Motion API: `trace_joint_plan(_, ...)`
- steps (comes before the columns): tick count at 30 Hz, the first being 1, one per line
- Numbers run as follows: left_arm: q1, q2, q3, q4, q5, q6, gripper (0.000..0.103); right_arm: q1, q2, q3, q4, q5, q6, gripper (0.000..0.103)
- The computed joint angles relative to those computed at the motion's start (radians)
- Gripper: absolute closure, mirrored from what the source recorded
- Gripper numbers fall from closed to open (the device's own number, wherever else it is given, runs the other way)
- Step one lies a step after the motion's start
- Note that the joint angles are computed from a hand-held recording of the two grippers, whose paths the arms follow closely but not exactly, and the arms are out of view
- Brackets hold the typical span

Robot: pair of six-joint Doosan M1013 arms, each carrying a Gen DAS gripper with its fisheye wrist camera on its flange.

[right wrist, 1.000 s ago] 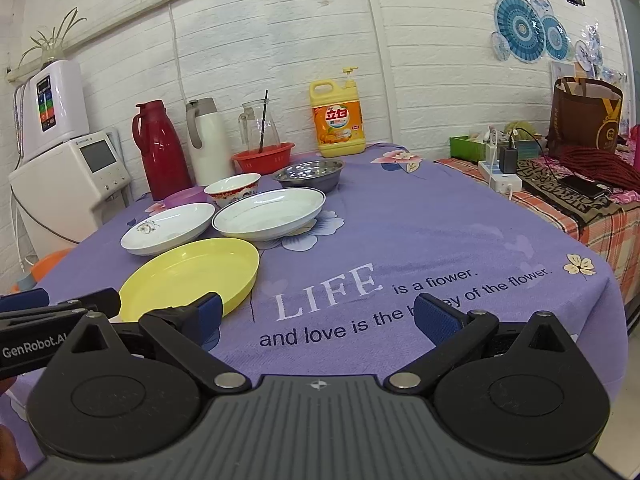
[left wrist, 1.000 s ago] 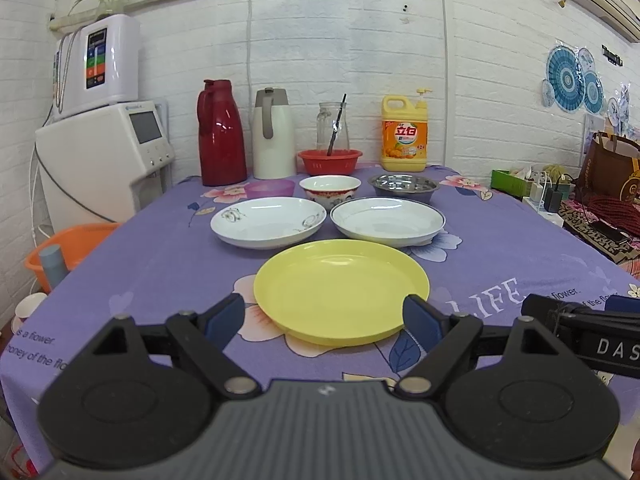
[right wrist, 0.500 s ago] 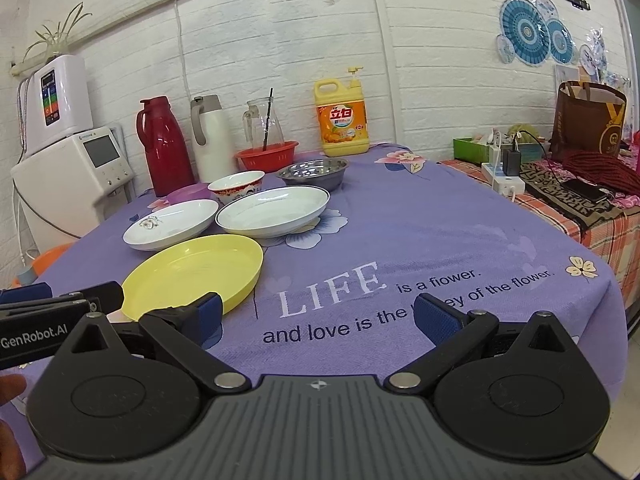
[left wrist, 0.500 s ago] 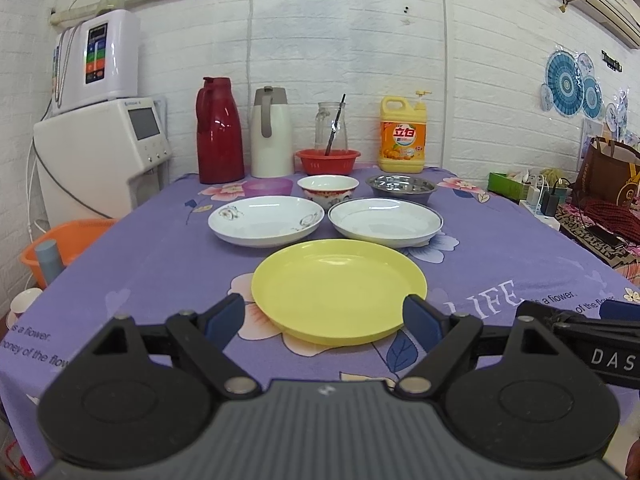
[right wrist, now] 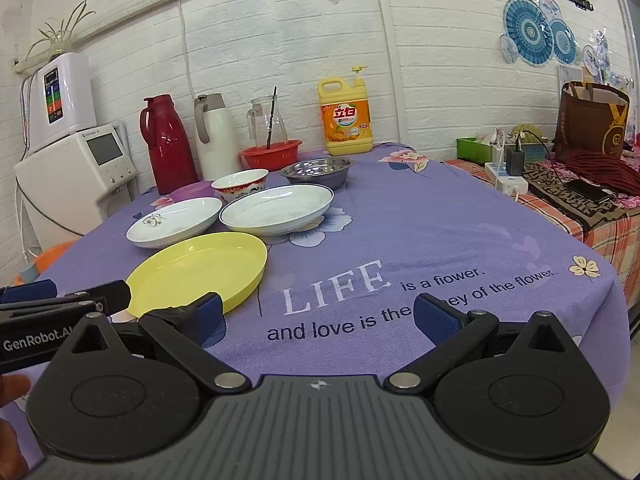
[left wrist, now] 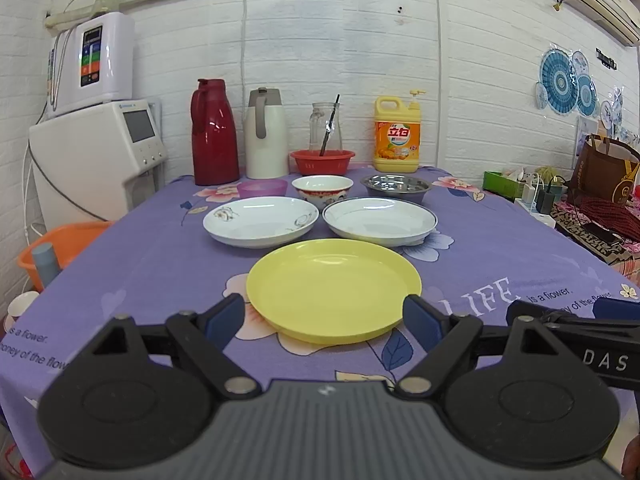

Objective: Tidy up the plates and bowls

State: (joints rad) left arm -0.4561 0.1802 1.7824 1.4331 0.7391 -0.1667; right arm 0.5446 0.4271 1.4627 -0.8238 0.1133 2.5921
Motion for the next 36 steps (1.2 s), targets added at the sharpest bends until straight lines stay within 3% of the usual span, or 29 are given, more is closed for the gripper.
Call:
trace_joint_plan(16, 0.003, 0.000, 0.000, -0.012, -0.005, 0.000, 0.018, 0.001, 0.000, 0.004, -0.035, -0.006, 0.031, 0.000)
trace_joint_plan(26, 0.005, 0.001, -0.003, -0.022, -0.011, 0.009, 0.018, 0.000, 0.000, 0.002, 0.015, -0.004, -0.021, 0.000)
trace_joint_plan(36, 0.032, 0.001, -0.010, -0.041, -0.025, -0.010, 0.018, 0.001, 0.008, -0.015, 0.173, 0.016, -0.189, 0.000)
